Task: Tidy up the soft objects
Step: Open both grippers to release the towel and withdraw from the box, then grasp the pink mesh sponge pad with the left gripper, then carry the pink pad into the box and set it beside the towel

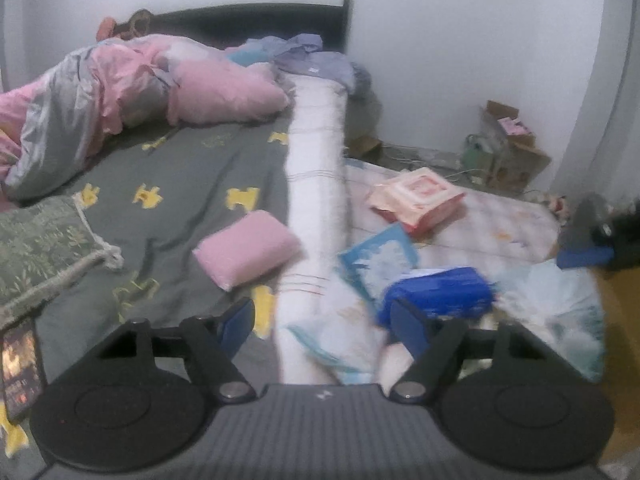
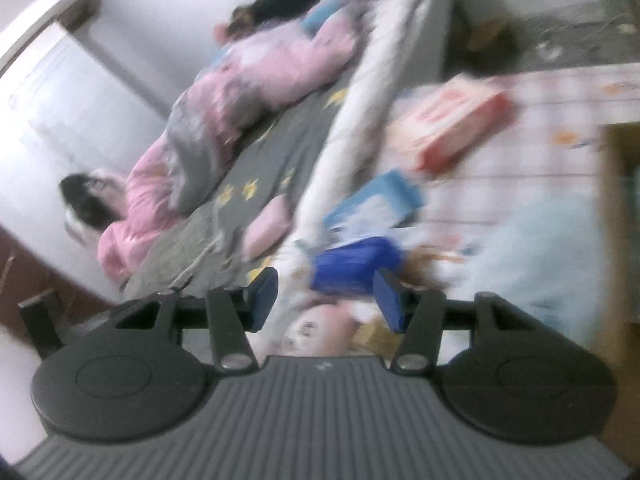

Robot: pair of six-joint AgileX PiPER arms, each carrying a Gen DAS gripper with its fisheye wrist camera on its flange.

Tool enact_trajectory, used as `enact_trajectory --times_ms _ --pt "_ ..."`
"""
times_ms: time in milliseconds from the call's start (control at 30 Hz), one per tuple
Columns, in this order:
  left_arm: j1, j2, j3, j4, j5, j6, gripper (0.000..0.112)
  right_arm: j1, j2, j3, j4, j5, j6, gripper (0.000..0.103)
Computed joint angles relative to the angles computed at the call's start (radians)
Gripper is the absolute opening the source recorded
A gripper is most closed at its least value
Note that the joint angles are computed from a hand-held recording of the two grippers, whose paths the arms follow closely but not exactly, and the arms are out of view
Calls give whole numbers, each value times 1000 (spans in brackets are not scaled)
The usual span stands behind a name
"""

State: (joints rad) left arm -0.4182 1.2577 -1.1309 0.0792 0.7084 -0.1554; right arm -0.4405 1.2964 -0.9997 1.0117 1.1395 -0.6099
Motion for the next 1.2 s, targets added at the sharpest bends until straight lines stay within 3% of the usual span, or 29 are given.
enact_trajectory --times_ms 100,300,567,667,733,800,967,1200 --pt "47 48 -6 3 -38 26 71 214 120 -108 -13 -127 91 52" --pt "167 266 -144 -130 -44 148 66 478 471 -444 -92 -254 244 49" --pt "230 556 -402 -176 65 174 67 616 930 -992 -269 -256 506 42" --pt "237 616 -465 -194 105 173 67 634 1082 -1201 -320 -207 605 39" --pt "239 634 -483 -201 111 165 67 637 1158 -1300 -303 -172 642 31" --pt "237 627 -477 -205 109 156 67 633 1163 -1282 -242 -183 604 25" --pt "246 561 -436 -286 111 191 67 615 1044 -1107 -173 -236 501 23" --pt "156 350 -348 -274 100 123 66 539 760 -762 -43 -269 354 23"
